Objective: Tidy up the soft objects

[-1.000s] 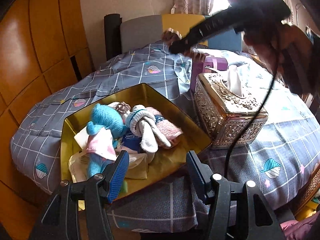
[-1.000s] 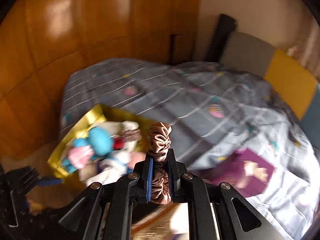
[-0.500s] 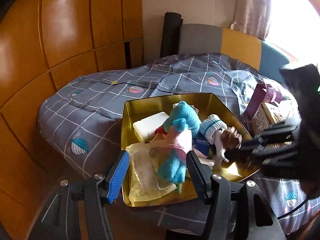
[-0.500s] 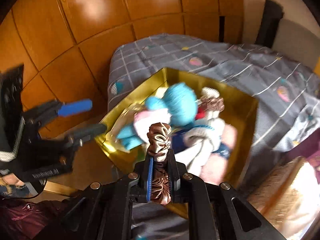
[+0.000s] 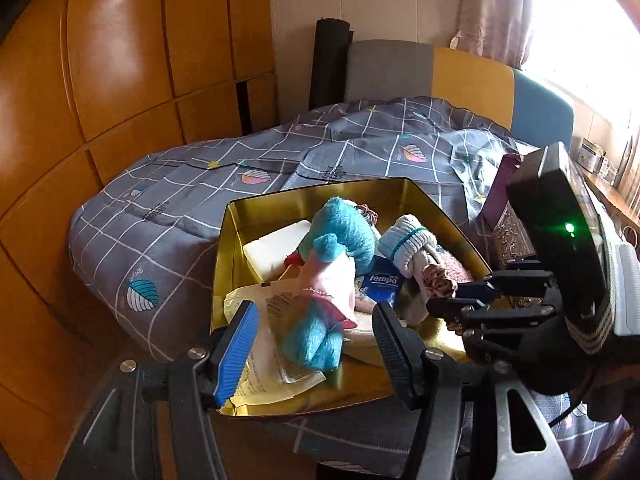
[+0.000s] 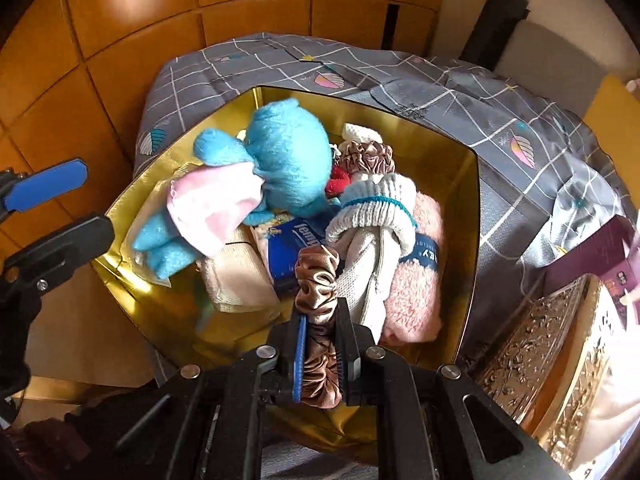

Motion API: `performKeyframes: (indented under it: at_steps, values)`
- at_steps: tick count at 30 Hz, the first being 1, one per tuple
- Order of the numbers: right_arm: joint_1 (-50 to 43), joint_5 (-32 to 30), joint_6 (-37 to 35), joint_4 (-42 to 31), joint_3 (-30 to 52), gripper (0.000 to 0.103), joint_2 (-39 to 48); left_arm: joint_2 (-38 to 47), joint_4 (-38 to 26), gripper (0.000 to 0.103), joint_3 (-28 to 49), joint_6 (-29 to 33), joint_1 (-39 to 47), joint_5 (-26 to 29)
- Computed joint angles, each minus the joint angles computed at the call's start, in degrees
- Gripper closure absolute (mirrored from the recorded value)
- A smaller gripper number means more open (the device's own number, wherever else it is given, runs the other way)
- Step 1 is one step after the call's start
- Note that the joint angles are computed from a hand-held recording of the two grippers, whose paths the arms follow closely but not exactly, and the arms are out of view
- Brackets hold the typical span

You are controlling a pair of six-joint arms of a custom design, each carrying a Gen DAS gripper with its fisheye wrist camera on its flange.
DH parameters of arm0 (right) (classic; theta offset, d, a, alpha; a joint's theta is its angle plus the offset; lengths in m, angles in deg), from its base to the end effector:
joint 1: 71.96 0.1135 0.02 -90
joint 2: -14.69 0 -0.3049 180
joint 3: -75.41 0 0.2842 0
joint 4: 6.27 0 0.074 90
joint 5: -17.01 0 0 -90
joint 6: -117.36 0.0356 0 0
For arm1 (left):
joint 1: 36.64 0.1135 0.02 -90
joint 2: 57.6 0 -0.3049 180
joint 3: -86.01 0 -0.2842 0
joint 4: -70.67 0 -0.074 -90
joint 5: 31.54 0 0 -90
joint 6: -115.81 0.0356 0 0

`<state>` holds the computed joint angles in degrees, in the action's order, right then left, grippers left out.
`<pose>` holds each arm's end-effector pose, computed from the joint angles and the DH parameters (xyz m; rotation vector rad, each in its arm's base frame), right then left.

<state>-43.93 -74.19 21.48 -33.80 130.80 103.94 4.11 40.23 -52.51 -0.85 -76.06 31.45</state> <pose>0.2684 0.1437 0.1638 -0.7799 2.5338 0.1571 0.1719 -0.1203 0.2019 0.0600 2.3304 0.0151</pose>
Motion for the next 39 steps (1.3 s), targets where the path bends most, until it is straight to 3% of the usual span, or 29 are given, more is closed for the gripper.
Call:
performKeyframes:
  at_steps: [9,13,16,21,26,29,33,39]
  values:
    - [1.56,3.56,2.58,4.28,-4.63,0.079,-5.27,0.54,-1.08,0.042,0.61,-2.48,-0.6,-1.9]
    - [2.24,5.47,4.42,5.45,-6.75,0.057,-8.76,0.32,-1.4,0.042,0.86,-3.36,-1.44,-3.36]
    - [2.54,6.53,5.63,5.58,-7.82,0.055,-10.82,0.04,-1.52,0.042,1.0,-4.14,-2.43,-4.62]
    - [3.31,10.19,8.46,6.4,-10.06,0.043,-15.02,-0.19,-2.13,0.042,1.81,-5.15,-4.12,-6.87]
    - [4.54,16.74,13.77,7.28,-13.22,0.022,-22.35,-1.17,-2.01,0.041,2.78,-6.94,-6.15,-9.46]
    - [5.63,21.39,17.48,7.01,-14.76,0.01,-26.76,-0.6,-2.79,0.033,3.94,-9.17,-8.79,-13.9]
    - [5.49,24.36,20.65,5.37,-15.69,0.009,-30.35,0.19,-3.55,0.026,4.86,-11.44,-11.73,-18.24]
    - [3.65,25.54,22.06,3.63,-16.3,0.008,-32.33,2.63,-7.56,0.025,6.82,-15.61,-13.41,-20.96]
